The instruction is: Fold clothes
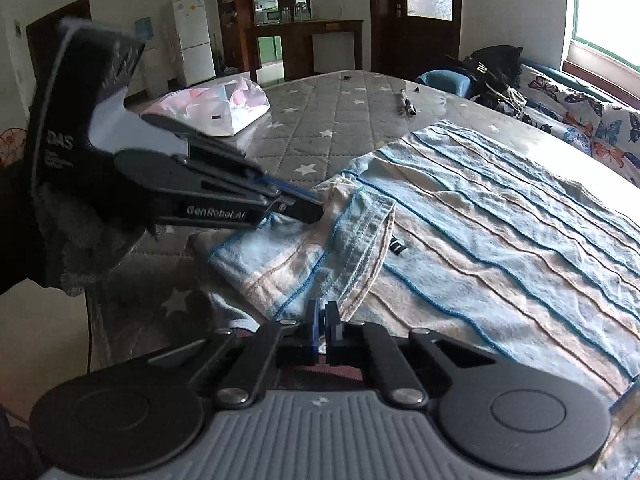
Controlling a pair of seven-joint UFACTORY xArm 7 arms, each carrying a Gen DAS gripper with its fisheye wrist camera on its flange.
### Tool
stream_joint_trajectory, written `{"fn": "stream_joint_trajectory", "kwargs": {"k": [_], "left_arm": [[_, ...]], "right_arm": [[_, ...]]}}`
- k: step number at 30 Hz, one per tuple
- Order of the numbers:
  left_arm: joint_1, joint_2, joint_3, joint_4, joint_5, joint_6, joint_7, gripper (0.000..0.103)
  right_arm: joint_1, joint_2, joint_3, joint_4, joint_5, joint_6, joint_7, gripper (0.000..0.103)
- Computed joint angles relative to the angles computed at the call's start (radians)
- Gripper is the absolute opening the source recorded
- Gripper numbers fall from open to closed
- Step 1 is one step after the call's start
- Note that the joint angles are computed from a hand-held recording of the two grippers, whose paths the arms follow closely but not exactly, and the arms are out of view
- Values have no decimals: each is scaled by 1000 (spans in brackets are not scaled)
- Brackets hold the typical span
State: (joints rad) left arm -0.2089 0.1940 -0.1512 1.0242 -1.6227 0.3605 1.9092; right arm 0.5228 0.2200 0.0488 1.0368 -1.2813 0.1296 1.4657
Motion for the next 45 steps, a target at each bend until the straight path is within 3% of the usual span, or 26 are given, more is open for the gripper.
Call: {"fn": "stream_joint_trajectory", "kwargs": {"k": [3, 9, 14, 18, 20, 28, 30, 32, 39, 42, 45], "left_arm": [[-7, 7, -6, 9, 16, 10, -1, 6], [-8, 23, -18, 2, 91, -3, -32, 7], [13, -18, -11, -47, 96, 16, -22, 15], [25, -44, 3, -78, 84, 22, -13, 16], [25, -53, 7, -85, 86, 16, -24, 16], [-8, 16, -12, 22, 42, -37, -23, 16], [-17, 55, -18, 62, 75, -57, -59, 16], [-18, 85, -26, 85, 133, -76, -107, 16], [18, 30, -52, 20, 144, -60, -64, 16], [28, -56, -35, -63, 148, 0, -4, 16], [34, -154, 0, -153, 181, 88, 52, 29]], "right_arm": [[2, -10, -7, -2, -38, 6, 44, 9], [-20, -36, 12, -35, -37, 6, 32, 11], [-55, -106, 29, -93, -104, 28, 122, 22], [-100, -162, 65, -158, -70, 56, 105, 23], [-119, -195, 79, -204, -46, 68, 104, 28], [-201, -328, 131, -321, -162, 100, 322, 31], [-218, -356, 140, -344, -162, 119, 339, 31], [-237, -387, 144, -377, -138, 139, 337, 31], [-297, -443, 166, -465, -53, 145, 310, 31], [-299, -474, 185, -487, -6, 147, 243, 32], [-293, -516, 199, -512, 93, 151, 118, 35]]}}
